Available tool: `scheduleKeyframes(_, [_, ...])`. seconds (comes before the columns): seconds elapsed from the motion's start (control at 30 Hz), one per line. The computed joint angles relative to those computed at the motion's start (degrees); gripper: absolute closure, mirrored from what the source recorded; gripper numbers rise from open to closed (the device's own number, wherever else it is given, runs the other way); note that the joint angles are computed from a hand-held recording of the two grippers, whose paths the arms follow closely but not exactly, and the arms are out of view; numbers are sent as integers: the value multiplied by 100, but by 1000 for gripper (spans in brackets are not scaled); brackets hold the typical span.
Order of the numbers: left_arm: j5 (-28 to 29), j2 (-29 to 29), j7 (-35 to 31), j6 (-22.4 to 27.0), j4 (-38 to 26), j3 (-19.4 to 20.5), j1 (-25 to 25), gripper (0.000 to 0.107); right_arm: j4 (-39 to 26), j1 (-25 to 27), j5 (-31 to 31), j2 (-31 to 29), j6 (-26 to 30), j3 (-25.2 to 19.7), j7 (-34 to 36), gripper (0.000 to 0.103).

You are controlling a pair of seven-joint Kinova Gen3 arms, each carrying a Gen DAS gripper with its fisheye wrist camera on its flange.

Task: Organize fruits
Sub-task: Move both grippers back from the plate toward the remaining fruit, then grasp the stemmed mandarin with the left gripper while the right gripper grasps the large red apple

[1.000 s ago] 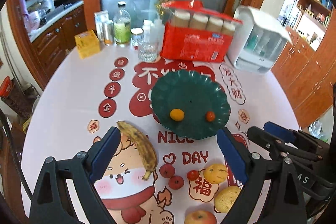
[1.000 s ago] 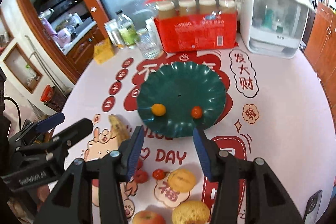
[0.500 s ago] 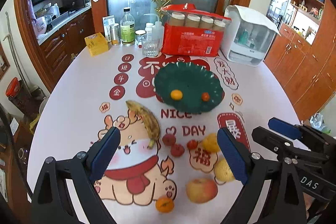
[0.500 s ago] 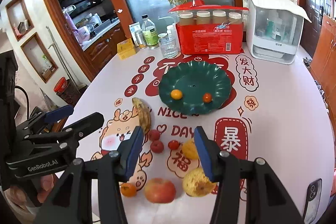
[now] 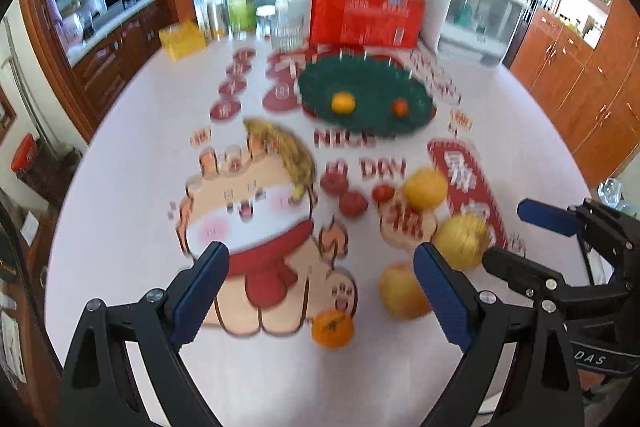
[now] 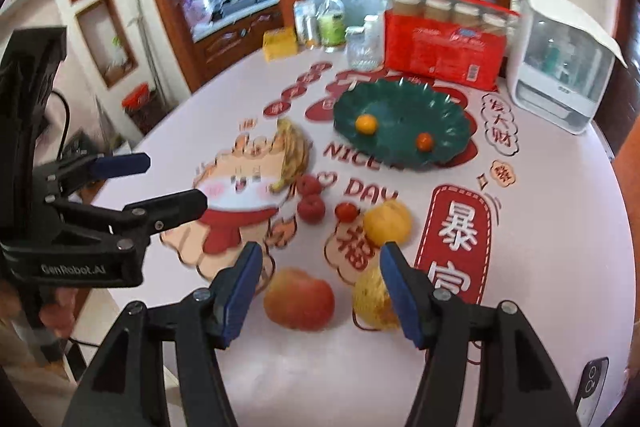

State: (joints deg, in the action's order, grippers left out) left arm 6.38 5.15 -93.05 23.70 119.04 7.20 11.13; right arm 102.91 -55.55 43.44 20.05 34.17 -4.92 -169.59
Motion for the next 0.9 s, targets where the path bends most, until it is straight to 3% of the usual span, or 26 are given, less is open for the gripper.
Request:
scheduleKeyframes(0.13, [482,328,-446,34,200,66,-251,15,182,79,-104,162,-408,-38,194,41])
scheduleKeyframes(0.4, [667,876,-649,-122,372,142,-403,16,247,160,-916,569,-1070,82,910,41])
scheduleKeyframes(0.63, [876,1144,-1060,-86,321,363,-605,24,82,-14,-1432,838,-1115,349,1510,41])
scheduleKeyframes(0.9, [1044,1508,-1279,238,66,383,-705,38,-116,-337,-1510,1059,-960,714,1640,38])
